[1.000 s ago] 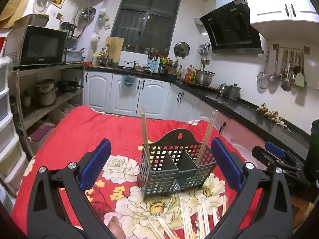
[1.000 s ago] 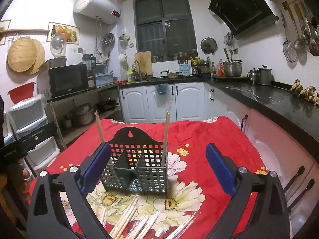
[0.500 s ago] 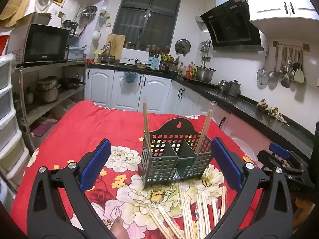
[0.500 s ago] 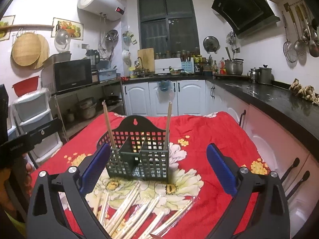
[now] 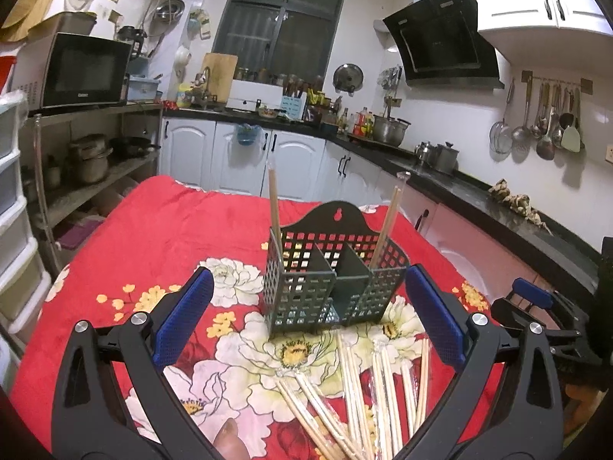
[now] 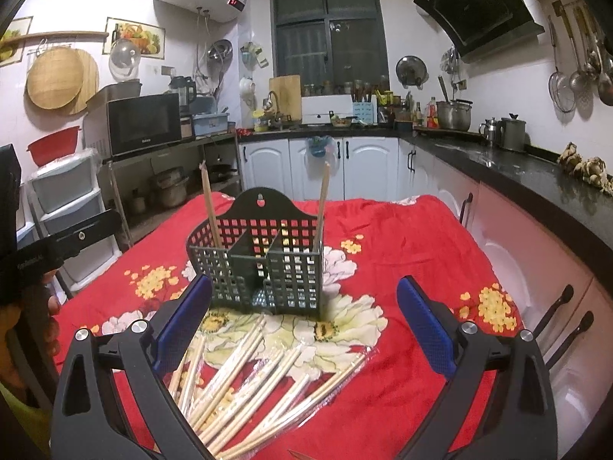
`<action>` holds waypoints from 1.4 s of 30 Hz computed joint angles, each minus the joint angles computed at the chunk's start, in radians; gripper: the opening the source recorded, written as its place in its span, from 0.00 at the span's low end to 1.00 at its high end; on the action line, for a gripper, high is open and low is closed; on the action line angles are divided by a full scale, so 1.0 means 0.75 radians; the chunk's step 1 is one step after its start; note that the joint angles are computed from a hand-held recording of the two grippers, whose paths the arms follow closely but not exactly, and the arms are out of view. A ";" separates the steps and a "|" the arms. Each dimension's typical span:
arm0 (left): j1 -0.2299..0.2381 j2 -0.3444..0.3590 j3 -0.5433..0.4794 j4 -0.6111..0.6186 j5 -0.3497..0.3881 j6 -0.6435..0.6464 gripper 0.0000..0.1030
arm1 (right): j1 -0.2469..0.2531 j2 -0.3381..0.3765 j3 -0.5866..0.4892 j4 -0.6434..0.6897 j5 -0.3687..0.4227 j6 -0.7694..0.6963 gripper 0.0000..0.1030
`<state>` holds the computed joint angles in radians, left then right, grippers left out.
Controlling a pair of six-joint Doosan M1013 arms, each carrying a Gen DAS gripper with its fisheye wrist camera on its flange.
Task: Organize utensils
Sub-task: 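Withdraw both open tools from the basket back toward the chopstick pile, then close the left tool on a chopstick while the right tool grasps another chopstick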
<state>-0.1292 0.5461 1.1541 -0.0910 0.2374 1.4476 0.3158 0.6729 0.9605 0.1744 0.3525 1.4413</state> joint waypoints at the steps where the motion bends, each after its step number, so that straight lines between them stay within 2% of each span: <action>1: -0.002 0.002 0.000 0.041 0.008 -0.032 0.90 | -0.002 -0.001 0.003 -0.006 0.009 0.001 0.92; 9: -0.009 0.014 -0.003 -0.028 0.066 0.028 0.90 | -0.014 -0.002 0.019 -0.121 0.042 0.121 0.92; 14: -0.009 0.034 -0.022 -0.195 0.123 0.193 0.90 | -0.028 0.004 0.017 -0.173 0.069 0.200 0.92; 18: -0.011 0.057 -0.044 -0.257 0.173 0.249 0.90 | -0.033 0.013 0.007 -0.209 0.105 0.239 0.91; 22: -0.016 0.085 -0.069 -0.333 0.240 0.344 0.90 | -0.042 0.032 -0.015 -0.174 0.156 0.214 0.84; 25: -0.016 0.110 -0.096 -0.364 0.296 0.380 0.77 | -0.046 0.048 -0.037 -0.147 0.194 0.187 0.76; 27: -0.014 0.126 -0.116 -0.380 0.338 0.389 0.63 | -0.047 0.056 -0.047 -0.143 0.214 0.181 0.73; 28: -0.013 0.135 -0.126 -0.397 0.362 0.406 0.60 | -0.048 0.061 -0.053 -0.132 0.224 0.167 0.70; 32: -0.004 0.176 -0.183 -0.456 0.461 0.441 0.35 | -0.051 0.085 -0.090 -0.071 0.284 0.108 0.50; 33: -0.003 0.187 -0.201 -0.456 0.488 0.436 0.31 | -0.051 0.091 -0.101 -0.047 0.302 0.082 0.48; 37: -0.002 0.238 -0.281 -0.437 0.596 0.419 0.25 | -0.054 0.120 -0.151 0.058 0.376 -0.022 0.37; 42: -0.003 0.322 -0.433 -0.369 0.754 0.355 0.24 | -0.051 0.192 -0.279 0.121 0.532 -0.065 0.34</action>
